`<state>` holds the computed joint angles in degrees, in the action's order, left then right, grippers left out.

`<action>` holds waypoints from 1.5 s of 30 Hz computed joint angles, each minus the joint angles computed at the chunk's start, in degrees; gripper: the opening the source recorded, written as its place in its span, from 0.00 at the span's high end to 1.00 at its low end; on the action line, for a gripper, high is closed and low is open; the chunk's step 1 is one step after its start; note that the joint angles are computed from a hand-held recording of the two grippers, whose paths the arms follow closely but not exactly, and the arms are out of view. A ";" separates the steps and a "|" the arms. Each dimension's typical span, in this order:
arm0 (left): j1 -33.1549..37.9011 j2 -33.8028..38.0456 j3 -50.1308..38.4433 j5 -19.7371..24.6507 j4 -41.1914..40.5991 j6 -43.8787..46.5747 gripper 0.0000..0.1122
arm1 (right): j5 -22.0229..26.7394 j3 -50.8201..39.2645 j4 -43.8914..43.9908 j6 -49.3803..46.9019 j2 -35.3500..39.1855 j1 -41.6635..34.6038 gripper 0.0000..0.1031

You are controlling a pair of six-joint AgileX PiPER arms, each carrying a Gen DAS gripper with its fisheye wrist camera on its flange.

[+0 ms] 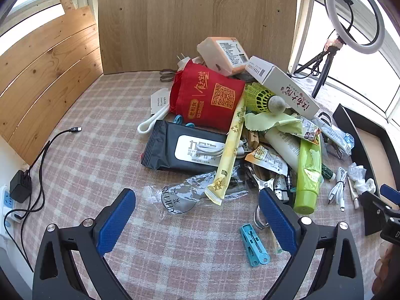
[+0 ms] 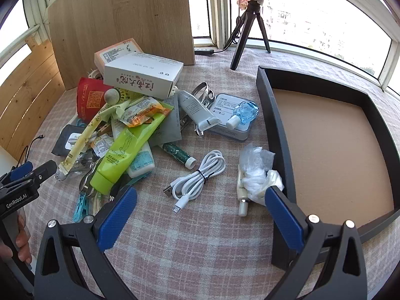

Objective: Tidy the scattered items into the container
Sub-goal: 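Reach the right gripper toward the white printed box in the pile, then grasp the white printed box with the right gripper and lift it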

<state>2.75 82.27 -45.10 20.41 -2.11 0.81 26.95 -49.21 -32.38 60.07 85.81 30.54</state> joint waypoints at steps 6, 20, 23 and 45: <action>-0.89 2.73 -11.89 7.86 -3.01 4.80 0.15 | 1.17 -7.83 9.91 -14.91 -1.37 -9.96 0.01; -6.86 21.76 -38.01 20.26 -7.54 5.84 0.36 | 8.01 -38.65 33.85 -45.13 21.84 -16.26 0.09; -8.92 25.46 -41.91 21.50 -4.89 4.65 0.49 | 12.41 -48.10 39.10 -49.74 29.65 -17.78 0.25; -9.28 39.03 -60.82 34.22 -10.71 5.85 0.63 | 35.37 -84.79 58.81 -53.03 57.17 -23.50 0.43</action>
